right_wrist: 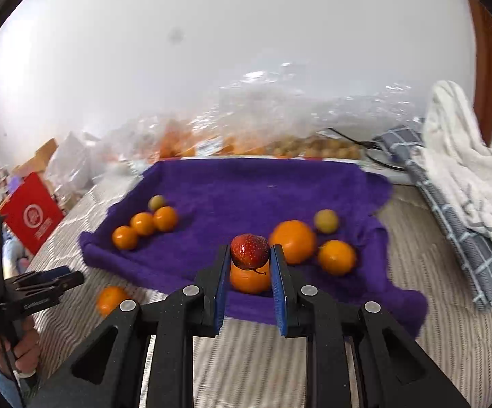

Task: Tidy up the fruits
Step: 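Grasp the red strawberry on the bed cover with the right tool, then grasp a loose orange with the left tool while the right tool holds the strawberry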

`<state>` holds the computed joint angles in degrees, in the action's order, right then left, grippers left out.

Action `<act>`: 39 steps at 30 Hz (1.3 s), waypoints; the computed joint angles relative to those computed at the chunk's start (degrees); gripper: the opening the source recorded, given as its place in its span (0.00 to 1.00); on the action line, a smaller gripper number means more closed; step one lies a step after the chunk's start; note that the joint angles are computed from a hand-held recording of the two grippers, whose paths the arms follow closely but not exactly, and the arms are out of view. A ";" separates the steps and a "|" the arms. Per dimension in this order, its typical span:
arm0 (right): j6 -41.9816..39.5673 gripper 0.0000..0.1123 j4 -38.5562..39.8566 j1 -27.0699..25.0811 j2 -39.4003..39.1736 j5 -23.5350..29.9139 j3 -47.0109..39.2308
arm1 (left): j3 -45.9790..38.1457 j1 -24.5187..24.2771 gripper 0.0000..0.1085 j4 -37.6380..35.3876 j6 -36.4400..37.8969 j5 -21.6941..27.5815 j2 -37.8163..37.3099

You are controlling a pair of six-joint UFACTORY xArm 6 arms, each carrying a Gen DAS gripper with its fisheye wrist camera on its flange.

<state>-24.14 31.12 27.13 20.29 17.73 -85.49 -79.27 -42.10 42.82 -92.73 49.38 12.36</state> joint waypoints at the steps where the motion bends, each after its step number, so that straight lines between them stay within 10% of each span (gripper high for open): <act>1: 1.63 0.21 -1.62 -0.26 0.17 -0.56 -0.02 | 0.60 0.06 0.44 1.10 -0.86 -1.04 -0.43; 30: 10.73 0.21 -5.67 -3.69 0.96 -1.08 -0.82 | -20.51 -3.10 0.54 -5.56 17.68 -2.59 15.54; 39: 13.74 0.21 -9.24 -3.68 1.67 -1.03 -1.16 | -13.07 -1.54 0.34 -2.09 9.45 -10.43 11.23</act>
<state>-10.40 21.88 23.46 21.95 16.70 -86.65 -92.34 -43.63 40.73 -83.27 38.95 23.59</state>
